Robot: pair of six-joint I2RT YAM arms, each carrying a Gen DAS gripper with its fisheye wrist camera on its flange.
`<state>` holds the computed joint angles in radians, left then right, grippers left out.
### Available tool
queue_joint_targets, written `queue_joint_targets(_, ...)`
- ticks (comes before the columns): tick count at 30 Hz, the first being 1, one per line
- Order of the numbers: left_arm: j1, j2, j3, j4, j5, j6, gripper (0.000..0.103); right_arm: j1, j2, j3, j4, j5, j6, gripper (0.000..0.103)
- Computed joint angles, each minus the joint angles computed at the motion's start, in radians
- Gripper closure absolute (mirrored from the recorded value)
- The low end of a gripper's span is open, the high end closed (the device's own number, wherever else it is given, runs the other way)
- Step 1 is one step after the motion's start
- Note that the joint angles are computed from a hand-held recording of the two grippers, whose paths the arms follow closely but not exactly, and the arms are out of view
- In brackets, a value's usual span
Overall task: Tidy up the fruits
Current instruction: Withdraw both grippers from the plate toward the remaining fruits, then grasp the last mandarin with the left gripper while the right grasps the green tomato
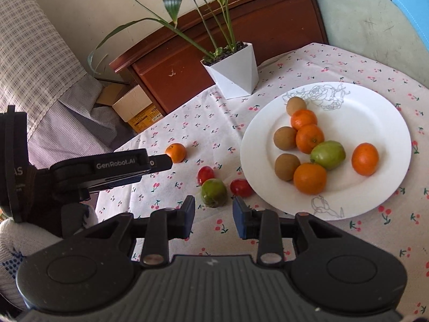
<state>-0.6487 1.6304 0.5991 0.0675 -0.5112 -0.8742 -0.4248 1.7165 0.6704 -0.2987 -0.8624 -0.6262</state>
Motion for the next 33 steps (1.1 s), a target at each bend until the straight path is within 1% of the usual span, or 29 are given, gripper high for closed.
queue_joint_targets(3,0.039,0.027,-0.005,0.052,0.041,0.015,0.045,0.033,0.004,-0.019,0.050,0.014,0.034,0.070)
queue_joint_targets(19,0.112,0.145,0.006,0.219,0.091,0.139,0.045,0.148,0.042,-0.080,0.284,0.115,0.195,0.070)
queue_joint_targets(25,0.128,0.184,0.014,0.255,0.103,0.155,0.045,0.179,0.039,-0.102,0.347,0.141,0.227,0.070)
queue_joint_targets(26,0.131,0.190,0.013,0.266,0.104,0.159,0.047,0.184,0.039,-0.106,0.357,0.144,0.231,0.070)
queue_joint_targets(28,0.133,0.195,0.006,0.287,0.102,0.172,0.048,0.191,0.037,-0.113,0.380,0.153,0.238,0.071)
queue_joint_targets(30,0.137,0.194,-0.002,0.303,0.111,0.177,0.053,0.197,0.037,-0.116,0.390,0.158,0.242,0.071)
queue_joint_targets(31,0.138,0.193,-0.005,0.308,0.114,0.177,0.054,0.199,0.037,-0.119,0.397,0.160,0.245,0.073)
queue_joint_targets(33,0.141,0.192,-0.009,0.317,0.120,0.179,0.060,0.199,0.039,-0.120,0.404,0.162,0.248,0.074)
